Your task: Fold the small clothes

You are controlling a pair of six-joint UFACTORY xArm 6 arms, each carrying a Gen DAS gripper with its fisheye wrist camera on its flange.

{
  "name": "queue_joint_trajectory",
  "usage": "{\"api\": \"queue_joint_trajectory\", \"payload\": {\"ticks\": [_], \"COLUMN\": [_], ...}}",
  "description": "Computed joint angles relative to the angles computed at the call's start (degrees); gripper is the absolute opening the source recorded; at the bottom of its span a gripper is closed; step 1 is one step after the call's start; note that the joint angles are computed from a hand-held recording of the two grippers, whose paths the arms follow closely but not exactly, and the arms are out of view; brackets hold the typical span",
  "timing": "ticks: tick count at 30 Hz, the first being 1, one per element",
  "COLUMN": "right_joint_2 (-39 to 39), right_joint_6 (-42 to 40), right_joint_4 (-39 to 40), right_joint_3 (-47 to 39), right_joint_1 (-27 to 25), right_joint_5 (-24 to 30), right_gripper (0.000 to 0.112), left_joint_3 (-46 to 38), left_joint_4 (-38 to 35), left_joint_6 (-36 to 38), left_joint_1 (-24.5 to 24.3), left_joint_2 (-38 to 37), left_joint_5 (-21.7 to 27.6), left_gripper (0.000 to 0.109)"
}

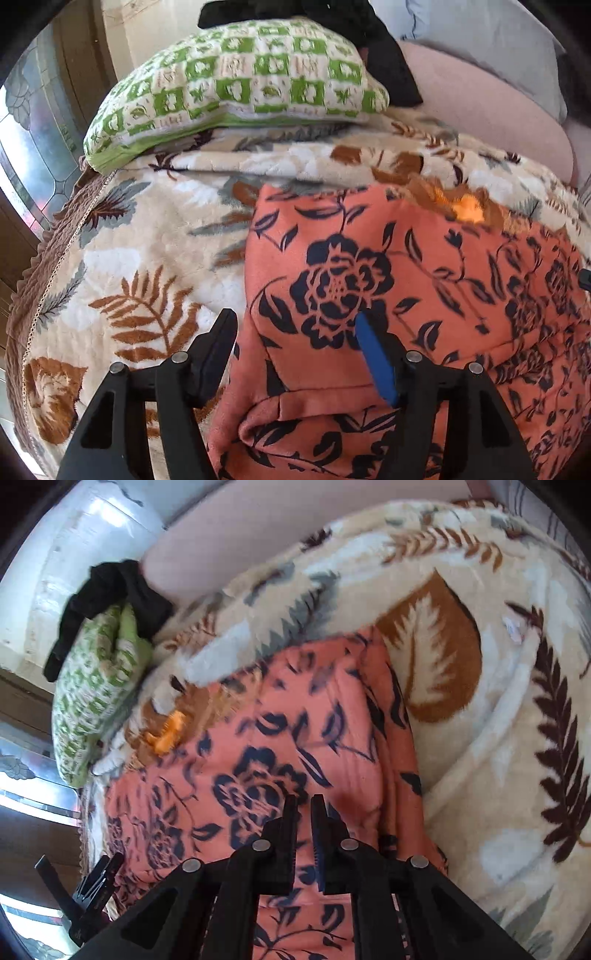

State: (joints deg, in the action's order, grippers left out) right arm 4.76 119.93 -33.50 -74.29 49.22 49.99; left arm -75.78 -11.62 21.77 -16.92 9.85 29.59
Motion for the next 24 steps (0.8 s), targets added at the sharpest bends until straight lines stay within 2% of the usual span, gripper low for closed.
{"api": "queue_joint_trajectory", "payload": {"ticks": [2,3,4,5,6,7,8,9,10,11,12,14,15,16,17,18,19,21,24], "right_joint_2": [0.3,0.8,1.5,2.9,4.7,5.6,7.1,8.5,9.3,9.7,11.4,17.5,20.8,23.5,25.8,26.9,26.5,22.3,15.8], "right_joint_6": [6.0,7.7,7.7,6.0,4.6,3.0,0.6,-1.4,-1.3,-0.3,-1.6,-10.6,-15.1,-19.1,-22.1,-24.6,-24.8,-19.9,-13.2], "right_joint_4": [-7.7,-8.4,-7.0,-3.3,-1.3,-1.8,-1.7,-1.6,-4.0,-6.9,-7.3,-1.1,2.7,4.1,3.2,4.4,5.7,3.0,0.7], "right_joint_3": [-0.7,-0.5,0.4,1.0,0.3,-0.9,-4.5,-7.5,-9.2,-9.4,-11.4,-18.6,-22.1,-25.9,-30.6,-33.2,-33.7,-28.4,-21.7], "right_joint_1": [0.7,0.1,-1.2,-2.3,-2.5,-2.1,-1.2,-0.7,-0.2,-0.2,0.0,0.3,0.4,0.9,1.8,2.3,2.5,3.4,6.3], "right_joint_5": [0.5,-0.5,-3.8,-7.0,-7.8,-6.3,-2.4,-0.9,-1.8,-5.0,-5.9,-3.7,-2.4,1.2,6.2,8.8,9.2,5.5,8.7], "right_gripper": [0.010,0.018,0.038,0.047,0.048,0.048,0.049,0.049,0.048,0.048,0.048,0.048,0.050,0.049,0.049,0.049,0.049,0.049,0.049], "left_joint_3": [0.8,0.6,0.0,-1.7,-2.6,-2.5,-1.1,-1.0,-1.0,-0.6,-0.2,1.0,1.9,1.8,0.8,-1.0,-2.7,-3.8,1.1], "left_joint_4": [-2.7,-0.5,3.3,4.7,6.7,9.3,9.8,10.4,9.4,8.7,10.0,14.7,14.4,12.3,10.9,9.7,7.8,2.9,-3.8], "left_joint_6": [2.6,1.1,-1.6,-2.1,-3.3,-5.5,-6.4,-6.9,-6.0,-5.6,-7.2,-12.7,-13.5,-12.7,-11.4,-9.3,-6.9,-3.0,1.2], "left_joint_1": [-0.8,-1.2,-1.6,-1.8,-2.2,-2.5,-2.6,-2.9,-3.1,-3.3,-3.5,-3.8,-3.5,-3.2,-3.0,-2.8,-2.4,-1.0,1.9], "left_joint_2": [-0.9,-0.4,0.5,2.0,3.4,3.6,2.6,2.2,1.9,1.7,1.7,2.1,2.0,2.2,2.6,3.2,3.7,3.1,-2.0], "left_joint_5": [-1.9,-2.0,-0.8,2.8,5.5,5.7,3.5,3.6,4.2,4.1,3.8,1.9,0.4,0.8,2.4,5.2,8.3,11.8,10.1], "left_gripper": [0.071,0.082,0.086,0.087,0.087,0.088,0.089,0.089,0.089,0.089,0.093,0.103,0.103,0.103,0.103,0.103,0.103,0.103,0.103]}}
